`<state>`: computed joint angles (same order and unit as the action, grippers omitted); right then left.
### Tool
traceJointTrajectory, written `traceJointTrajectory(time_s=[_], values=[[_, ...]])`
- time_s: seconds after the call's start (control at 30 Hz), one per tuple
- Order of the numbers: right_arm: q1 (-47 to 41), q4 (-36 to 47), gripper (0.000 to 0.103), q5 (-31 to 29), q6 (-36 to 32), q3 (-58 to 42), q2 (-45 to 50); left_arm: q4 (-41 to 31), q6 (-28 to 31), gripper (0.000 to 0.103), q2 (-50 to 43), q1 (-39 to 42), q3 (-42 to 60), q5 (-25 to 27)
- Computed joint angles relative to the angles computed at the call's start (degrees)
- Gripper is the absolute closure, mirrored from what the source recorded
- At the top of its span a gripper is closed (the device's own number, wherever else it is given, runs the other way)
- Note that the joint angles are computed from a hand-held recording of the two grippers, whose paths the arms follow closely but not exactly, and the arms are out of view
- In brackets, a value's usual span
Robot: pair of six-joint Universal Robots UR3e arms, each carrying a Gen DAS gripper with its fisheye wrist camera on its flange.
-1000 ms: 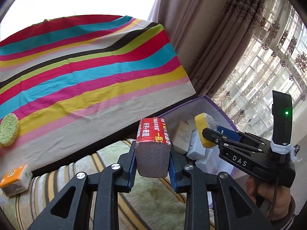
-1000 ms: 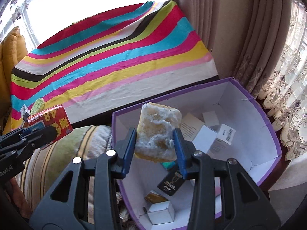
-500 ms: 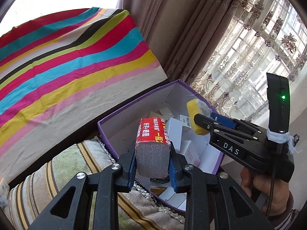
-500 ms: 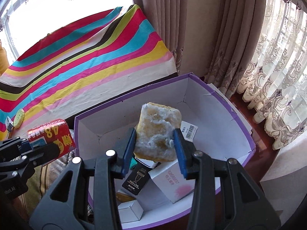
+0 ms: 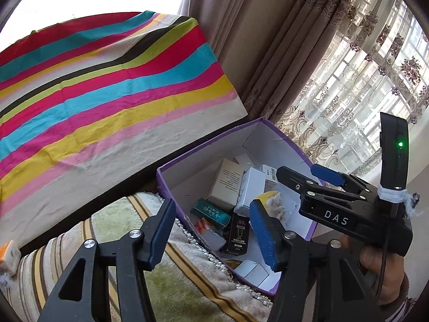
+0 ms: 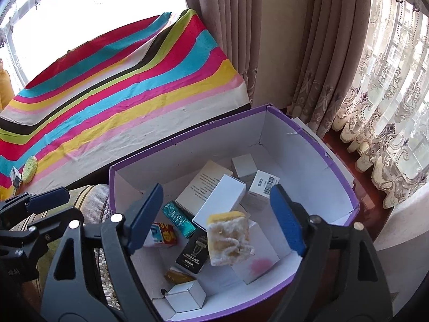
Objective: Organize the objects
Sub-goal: 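Move both open tools back toward the cloth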
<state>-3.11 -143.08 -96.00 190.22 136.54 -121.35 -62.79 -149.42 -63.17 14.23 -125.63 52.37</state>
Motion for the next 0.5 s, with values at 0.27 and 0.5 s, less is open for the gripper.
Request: traceJointTrajectory(time_s=[0.27,0.5], values=[[6.5,-1.3,0.019,-1.6,2.9,-3.1,5.5,-14.1,10.5,0.045,8.4,15.2,-0.6,-3.2],[16.0,-2.8,0.017,-3.2,5.9,-8.7,14.3,-32.4,25.9,0.045,13.8,33.5,1.6,-5.5]])
